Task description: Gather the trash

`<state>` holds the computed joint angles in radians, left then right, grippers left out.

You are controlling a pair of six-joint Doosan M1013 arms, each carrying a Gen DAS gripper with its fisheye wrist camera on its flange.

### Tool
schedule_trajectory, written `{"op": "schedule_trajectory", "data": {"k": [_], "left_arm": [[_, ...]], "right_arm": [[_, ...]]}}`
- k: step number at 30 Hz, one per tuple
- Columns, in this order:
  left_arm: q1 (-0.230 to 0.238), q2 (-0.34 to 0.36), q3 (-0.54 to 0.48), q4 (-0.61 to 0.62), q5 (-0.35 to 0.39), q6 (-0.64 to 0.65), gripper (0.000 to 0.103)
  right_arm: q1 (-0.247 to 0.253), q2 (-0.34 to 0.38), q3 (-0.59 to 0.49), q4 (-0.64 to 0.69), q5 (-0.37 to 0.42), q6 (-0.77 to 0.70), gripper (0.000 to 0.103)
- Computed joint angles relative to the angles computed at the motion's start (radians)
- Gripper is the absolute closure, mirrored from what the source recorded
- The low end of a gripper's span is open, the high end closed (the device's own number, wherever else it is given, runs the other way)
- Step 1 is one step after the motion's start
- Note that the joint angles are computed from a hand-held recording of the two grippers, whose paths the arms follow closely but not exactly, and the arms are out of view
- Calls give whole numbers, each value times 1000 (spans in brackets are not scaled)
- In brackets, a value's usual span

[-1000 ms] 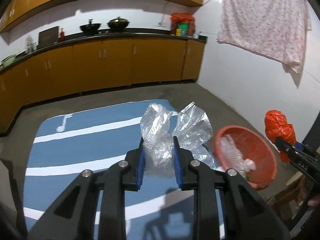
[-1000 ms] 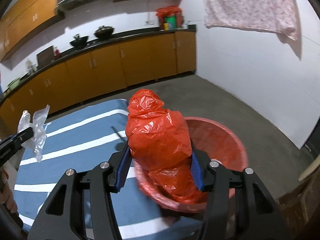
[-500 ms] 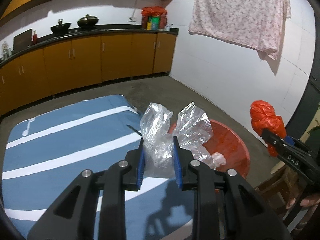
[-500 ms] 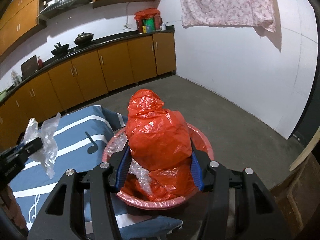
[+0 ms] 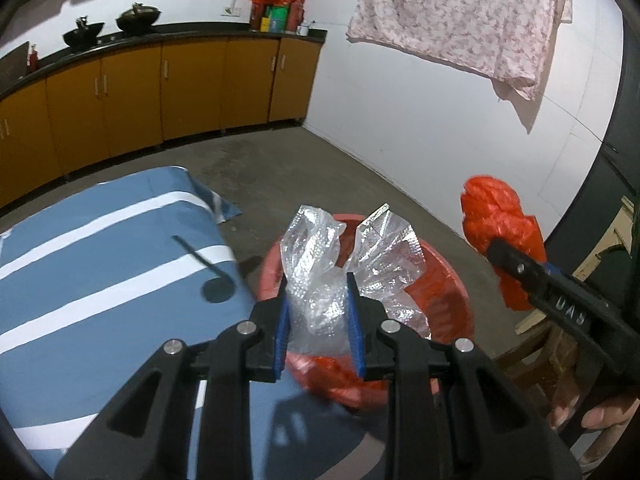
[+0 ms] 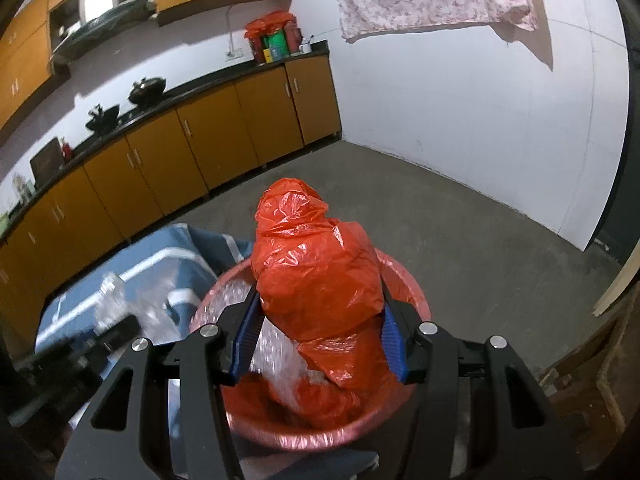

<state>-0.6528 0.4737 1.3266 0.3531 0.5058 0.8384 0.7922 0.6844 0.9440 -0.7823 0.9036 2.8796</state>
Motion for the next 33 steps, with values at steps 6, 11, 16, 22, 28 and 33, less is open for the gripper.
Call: {"op": "schedule_trajectory", "data": {"k": [6,11,16,22,28,33], "left_arm": [[9,46,-48,-149,2,143,70],[18,66,-58,-193,22,151,51],[17,27,3,-43,7,3,30],[-20,-95,165,445,-13,-433,6],[-92,-210,307,822,154,-752,4],[-135,-284,388,877,290,-841,4]], "right_arm": [[-25,-10,17,-19,-75,86,39],[-28,-24,46,-41,-108,104,29],[-1,-45,88,-114,-78,168,12],[83,-57,121,-307,77,233,2],[150,-58,127,-395,179,218,2],[180,-83,158,-381,173,272,2]]}}
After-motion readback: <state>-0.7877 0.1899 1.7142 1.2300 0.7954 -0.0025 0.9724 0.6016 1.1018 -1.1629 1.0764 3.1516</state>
